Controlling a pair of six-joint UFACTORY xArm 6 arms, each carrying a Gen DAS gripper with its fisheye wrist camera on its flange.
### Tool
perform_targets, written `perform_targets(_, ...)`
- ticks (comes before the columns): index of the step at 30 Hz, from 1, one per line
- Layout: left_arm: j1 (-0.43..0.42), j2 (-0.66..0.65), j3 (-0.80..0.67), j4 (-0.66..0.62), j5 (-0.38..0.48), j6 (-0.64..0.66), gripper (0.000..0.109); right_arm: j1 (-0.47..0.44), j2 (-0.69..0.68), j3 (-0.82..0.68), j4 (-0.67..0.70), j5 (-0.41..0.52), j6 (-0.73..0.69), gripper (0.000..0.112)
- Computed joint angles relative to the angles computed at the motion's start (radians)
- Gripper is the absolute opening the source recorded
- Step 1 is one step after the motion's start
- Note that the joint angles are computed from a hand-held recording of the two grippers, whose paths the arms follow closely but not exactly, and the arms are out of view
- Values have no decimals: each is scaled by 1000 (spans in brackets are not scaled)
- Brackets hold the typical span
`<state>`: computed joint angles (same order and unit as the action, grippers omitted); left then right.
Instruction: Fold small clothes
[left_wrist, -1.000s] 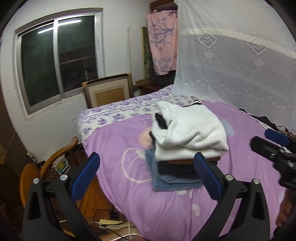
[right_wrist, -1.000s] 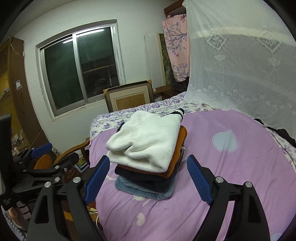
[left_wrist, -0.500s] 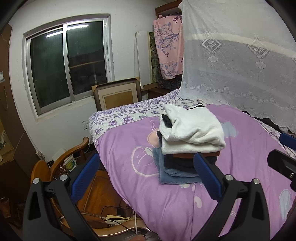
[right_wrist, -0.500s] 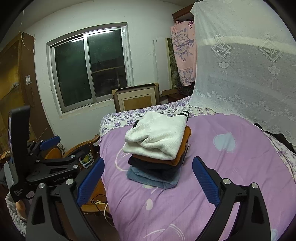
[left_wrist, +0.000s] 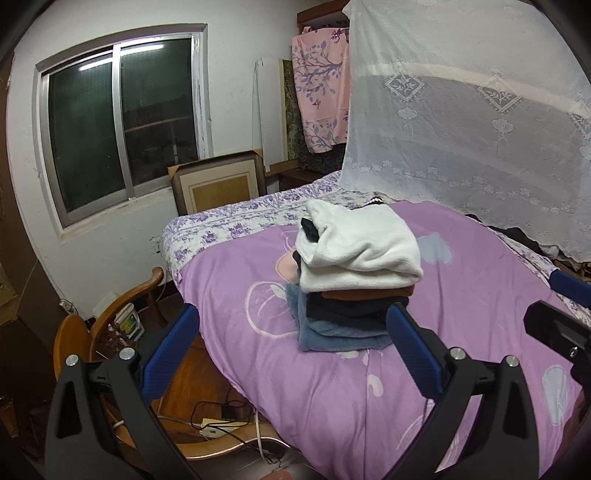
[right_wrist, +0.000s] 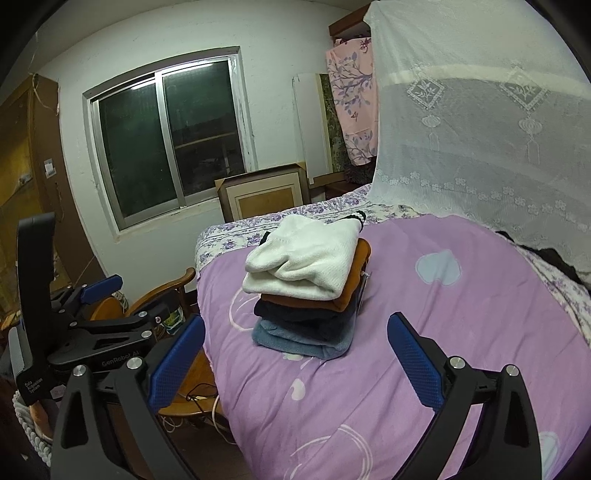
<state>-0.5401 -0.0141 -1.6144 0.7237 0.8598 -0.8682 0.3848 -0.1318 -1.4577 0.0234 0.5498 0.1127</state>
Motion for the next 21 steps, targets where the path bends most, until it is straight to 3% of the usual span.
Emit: perform_targets(21, -9, -7, 13, -6, -17, 6, 99, 17, 18, -5, 18, 19, -8, 100)
